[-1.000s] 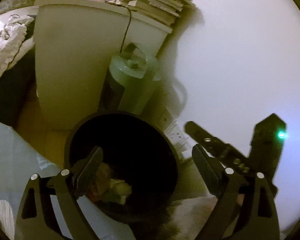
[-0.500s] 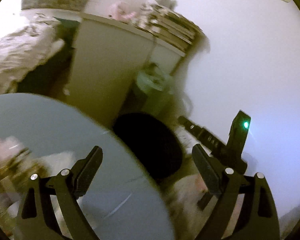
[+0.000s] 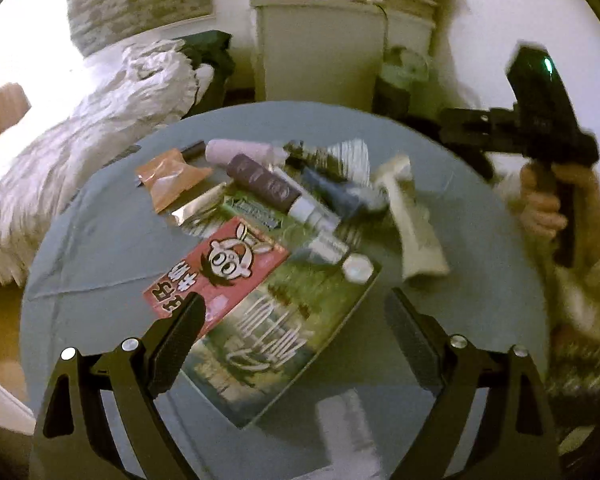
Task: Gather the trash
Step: 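Grasp the green milk carton with the left tool while the right tool grasps the paper wrapper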
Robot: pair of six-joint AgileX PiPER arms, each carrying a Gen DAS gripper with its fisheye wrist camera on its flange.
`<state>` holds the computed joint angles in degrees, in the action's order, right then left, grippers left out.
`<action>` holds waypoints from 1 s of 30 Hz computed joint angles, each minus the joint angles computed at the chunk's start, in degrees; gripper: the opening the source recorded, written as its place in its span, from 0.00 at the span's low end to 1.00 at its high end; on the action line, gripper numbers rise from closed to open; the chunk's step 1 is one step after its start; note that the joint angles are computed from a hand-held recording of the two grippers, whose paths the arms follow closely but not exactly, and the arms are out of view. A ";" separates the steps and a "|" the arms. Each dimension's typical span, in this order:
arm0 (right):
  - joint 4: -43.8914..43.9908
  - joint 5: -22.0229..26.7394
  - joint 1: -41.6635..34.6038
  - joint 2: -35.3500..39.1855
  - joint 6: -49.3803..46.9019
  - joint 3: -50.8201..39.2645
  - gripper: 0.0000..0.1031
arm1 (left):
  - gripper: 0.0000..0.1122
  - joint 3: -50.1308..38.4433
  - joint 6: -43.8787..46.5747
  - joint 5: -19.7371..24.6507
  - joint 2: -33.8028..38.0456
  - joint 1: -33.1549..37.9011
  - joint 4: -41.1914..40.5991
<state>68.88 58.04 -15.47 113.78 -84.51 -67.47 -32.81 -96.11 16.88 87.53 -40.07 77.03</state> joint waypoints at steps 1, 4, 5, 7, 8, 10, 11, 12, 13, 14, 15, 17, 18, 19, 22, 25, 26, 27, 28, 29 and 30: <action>-1.58 -3.33 2.58 -1.60 1.06 2.00 0.80 | 0.80 0.15 -1.48 -0.63 0.47 0.33 2.48; -6.02 -11.81 8.21 -3.70 5.48 5.11 0.80 | 0.80 0.35 -8.32 0.22 2.62 -0.06 10.70; -7.72 -14.12 9.68 -3.75 7.81 5.48 0.80 | 0.80 1.77 -10.81 0.92 2.28 -0.70 13.14; -11.14 -14.52 10.69 -2.40 13.03 5.09 0.82 | 0.79 1.29 -10.91 1.27 2.65 -1.79 13.22; -10.23 -14.23 10.66 -2.58 12.99 5.43 0.84 | 0.79 1.33 -11.55 1.21 2.58 -2.31 13.61; -11.57 -13.08 11.28 -2.27 14.94 4.62 0.84 | 0.79 1.29 -12.10 1.43 2.72 -4.08 13.33; -12.24 -12.93 11.98 -2.12 15.54 4.28 0.84 | 0.79 1.18 -12.15 1.91 2.98 -5.07 12.68; -12.29 -13.93 12.83 -1.93 14.91 4.23 0.84 | 0.79 0.53 -11.85 2.93 3.69 -6.41 11.25; -12.33 -14.78 13.65 -2.16 14.28 4.52 0.84 | 0.79 0.30 -11.51 4.20 3.91 -8.04 9.54; -12.29 -15.81 14.83 -2.60 13.23 5.19 0.83 | 0.79 0.25 -11.36 4.60 3.80 -9.04 8.34; -12.23 -15.89 15.13 -2.44 12.59 5.11 0.77 | 0.78 0.36 -11.60 4.40 3.49 -9.47 7.67; -13.14 -15.96 16.83 -2.33 12.22 4.84 0.69 | 0.77 0.76 -12.83 4.25 2.67 -10.00 6.73; -13.08 -17.25 17.72 -2.95 11.31 5.68 0.65 | 0.76 0.82 -13.68 4.23 2.58 -10.10 6.80; -12.75 -18.39 18.55 -3.48 10.16 6.46 0.63 | 0.75 1.20 -15.07 4.16 2.16 -10.13 7.17; -11.51 -19.03 19.17 -3.89 7.83 7.46 0.56 | 0.68 0.83 -14.64 5.13 3.09 -9.81 5.72; -10.11 -18.08 18.22 -4.03 6.21 7.65 0.49 | 0.51 0.39 -17.61 4.07 5.40 -7.53 8.34; -9.47 -18.17 18.05 -3.95 5.80 7.49 0.48 | 0.45 0.35 -18.15 1.88 5.68 -6.15 8.82; -9.07 -17.78 17.15 -3.99 5.00 7.51 0.46 | 0.44 0.30 -19.47 1.29 5.71 -5.37 9.46; -8.55 -17.25 16.32 -4.14 4.56 7.42 0.45 | 0.44 0.06 -19.88 1.99 5.81 -5.41 9.24; -8.00 -16.59 15.43 -4.24 4.01 7.40 0.45 | 0.44 0.10 -20.47 2.25 5.68 -5.43 9.56; -7.33 -15.86 14.58 -4.20 3.49 7.29 0.44 | 0.44 0.31 -21.91 2.24 5.44 -5.45 10.75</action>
